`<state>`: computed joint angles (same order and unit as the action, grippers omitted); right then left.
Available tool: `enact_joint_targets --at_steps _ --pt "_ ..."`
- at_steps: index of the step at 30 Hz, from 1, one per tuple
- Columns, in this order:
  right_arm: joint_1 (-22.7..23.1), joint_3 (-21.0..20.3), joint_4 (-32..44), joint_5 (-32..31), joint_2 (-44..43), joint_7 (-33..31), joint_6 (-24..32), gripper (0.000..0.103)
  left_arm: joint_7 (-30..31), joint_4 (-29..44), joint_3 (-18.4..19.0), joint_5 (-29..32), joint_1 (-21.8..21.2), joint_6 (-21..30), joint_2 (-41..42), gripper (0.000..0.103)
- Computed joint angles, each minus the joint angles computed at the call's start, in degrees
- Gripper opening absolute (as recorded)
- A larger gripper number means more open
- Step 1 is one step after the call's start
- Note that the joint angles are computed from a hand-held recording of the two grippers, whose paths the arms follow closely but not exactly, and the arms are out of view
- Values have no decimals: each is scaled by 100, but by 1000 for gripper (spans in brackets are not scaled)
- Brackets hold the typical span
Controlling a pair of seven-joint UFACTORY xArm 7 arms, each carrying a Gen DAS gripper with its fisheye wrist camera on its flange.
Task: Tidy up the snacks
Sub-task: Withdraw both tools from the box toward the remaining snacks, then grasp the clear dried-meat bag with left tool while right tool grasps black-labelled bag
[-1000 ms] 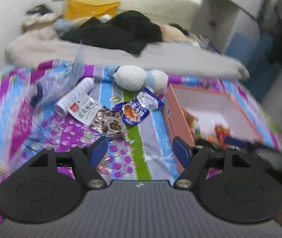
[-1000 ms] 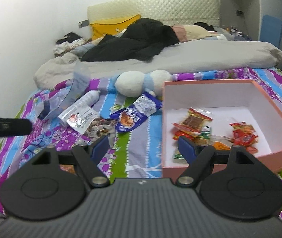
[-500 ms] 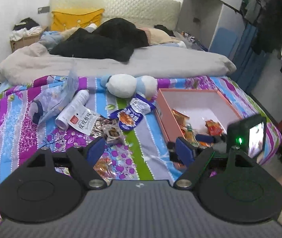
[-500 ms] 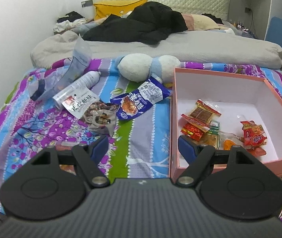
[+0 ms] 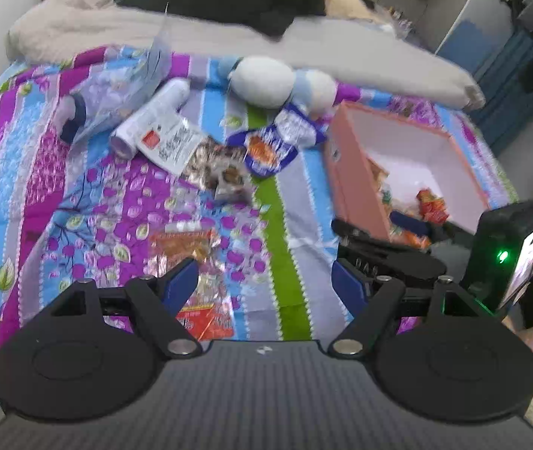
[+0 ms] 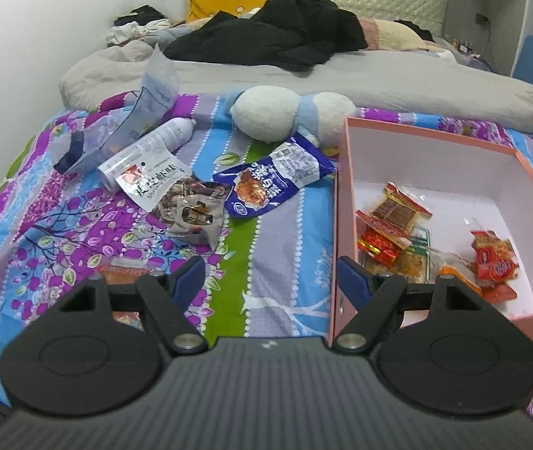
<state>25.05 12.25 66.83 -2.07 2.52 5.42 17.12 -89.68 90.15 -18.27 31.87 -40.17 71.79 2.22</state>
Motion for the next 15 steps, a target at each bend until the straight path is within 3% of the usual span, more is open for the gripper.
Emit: enact_joint_targets --at_steps 5,15 --pt "10 -14 166 1 208 -69 20 78 279 72 81 -454 20 -82 223 82" --pt "80 -30 554 -78 702 -189 27 78 815 -210 252 -417 121 82 283 83"
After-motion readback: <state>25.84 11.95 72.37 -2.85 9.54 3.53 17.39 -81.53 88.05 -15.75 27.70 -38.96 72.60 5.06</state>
